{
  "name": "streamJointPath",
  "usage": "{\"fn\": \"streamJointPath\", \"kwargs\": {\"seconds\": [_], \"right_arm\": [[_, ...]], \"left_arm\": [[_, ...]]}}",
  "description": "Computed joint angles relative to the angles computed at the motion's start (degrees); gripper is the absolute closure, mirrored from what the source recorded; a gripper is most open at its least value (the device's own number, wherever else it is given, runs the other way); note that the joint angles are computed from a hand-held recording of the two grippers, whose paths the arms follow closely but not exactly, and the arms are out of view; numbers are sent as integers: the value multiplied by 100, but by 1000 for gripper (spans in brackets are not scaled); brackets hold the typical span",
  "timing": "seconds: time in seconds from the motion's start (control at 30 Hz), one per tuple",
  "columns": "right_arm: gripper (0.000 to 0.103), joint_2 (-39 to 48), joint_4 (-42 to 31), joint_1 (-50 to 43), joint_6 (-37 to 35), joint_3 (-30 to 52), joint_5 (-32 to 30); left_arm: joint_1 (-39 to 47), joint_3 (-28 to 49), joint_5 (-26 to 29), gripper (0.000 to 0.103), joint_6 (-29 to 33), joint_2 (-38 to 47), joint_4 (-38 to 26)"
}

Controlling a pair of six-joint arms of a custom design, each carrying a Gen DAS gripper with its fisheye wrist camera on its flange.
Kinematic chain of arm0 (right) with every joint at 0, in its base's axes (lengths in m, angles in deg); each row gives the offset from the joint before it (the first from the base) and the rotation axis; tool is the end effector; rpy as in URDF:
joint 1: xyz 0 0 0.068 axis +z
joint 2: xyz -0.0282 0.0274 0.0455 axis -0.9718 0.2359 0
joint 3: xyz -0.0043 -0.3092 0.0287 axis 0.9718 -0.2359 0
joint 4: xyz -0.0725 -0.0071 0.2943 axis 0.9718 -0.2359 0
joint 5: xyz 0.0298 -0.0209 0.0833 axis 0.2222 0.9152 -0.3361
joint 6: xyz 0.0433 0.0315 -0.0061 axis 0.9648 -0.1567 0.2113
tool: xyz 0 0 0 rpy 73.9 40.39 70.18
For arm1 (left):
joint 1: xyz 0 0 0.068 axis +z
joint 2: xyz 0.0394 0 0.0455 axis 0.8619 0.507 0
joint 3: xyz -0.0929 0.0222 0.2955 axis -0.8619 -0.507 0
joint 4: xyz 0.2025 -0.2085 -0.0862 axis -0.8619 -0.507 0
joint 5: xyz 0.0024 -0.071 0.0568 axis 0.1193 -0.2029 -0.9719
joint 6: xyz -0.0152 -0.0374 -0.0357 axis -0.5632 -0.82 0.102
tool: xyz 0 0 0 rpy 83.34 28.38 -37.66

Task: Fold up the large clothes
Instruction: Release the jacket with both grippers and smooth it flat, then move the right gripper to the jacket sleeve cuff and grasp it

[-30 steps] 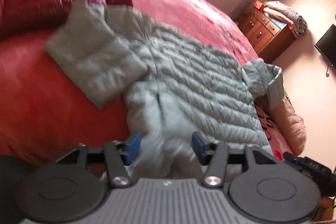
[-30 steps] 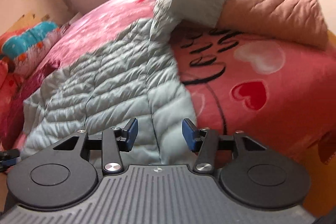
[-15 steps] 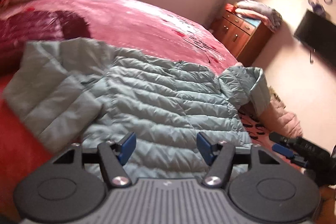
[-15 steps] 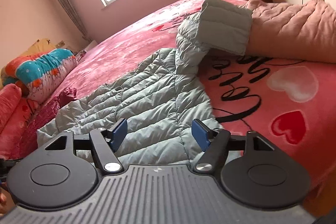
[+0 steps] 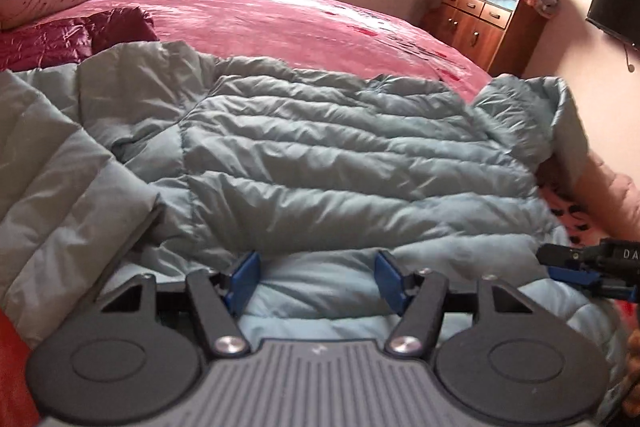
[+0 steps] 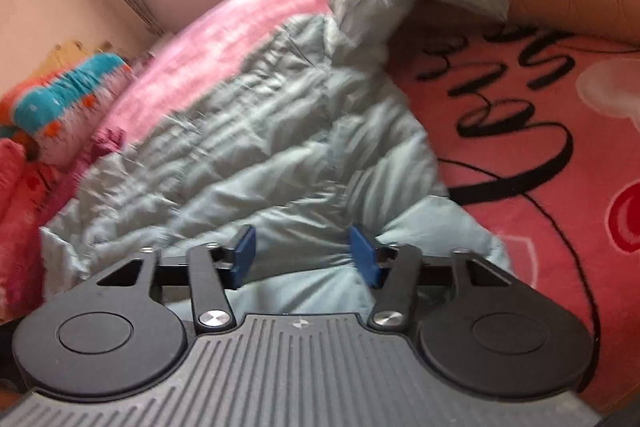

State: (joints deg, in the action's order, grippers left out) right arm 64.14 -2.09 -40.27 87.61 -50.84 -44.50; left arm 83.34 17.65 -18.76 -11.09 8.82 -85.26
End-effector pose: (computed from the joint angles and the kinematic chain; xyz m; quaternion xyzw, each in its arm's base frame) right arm 0.2234 0.1392 0.2191 0.3315 0.8348 0.1124 0.4249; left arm 0.3189 0.1130 0.2858 0.2014 0.8780 -0.2114 0.3793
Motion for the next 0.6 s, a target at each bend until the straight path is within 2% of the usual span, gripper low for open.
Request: {"fn": "streamJointPath", "kwargs": {"seconds": [0.1, 0.2, 0.3, 0.33, 0.4, 0.47, 0.53, 0.6], "right_arm": [[49, -5, 152, -154, 94, -114, -219], [50, -117, 260, -192, 165, -209, -251], [46, -331, 165, -80, 285, -240, 41], [43, -404, 21, 20, 327, -191, 280], [28, -516, -504, 279, 395, -23, 966], [0, -441, -1301, 518, 611, 288, 1746], [1, -348, -2042, 632, 886, 556, 2370], [0, -302, -2433, 499, 887, 697, 2583]], "left_arm": [[-3, -172, 1, 35, 8, -26, 271], [-48, -147, -61, 35, -39, -152, 229], [2, -41, 398, 35, -170, -328, 217], [-4, 6, 575, 35, -223, -405, 259], [-80, 90, 802, 31, -429, -504, 384], [-214, 166, 950, 25, -730, -546, 594], [-405, 171, 904, 24, -959, -577, 887], [-635, 95, 738, 23, -1194, -613, 1350]]}}
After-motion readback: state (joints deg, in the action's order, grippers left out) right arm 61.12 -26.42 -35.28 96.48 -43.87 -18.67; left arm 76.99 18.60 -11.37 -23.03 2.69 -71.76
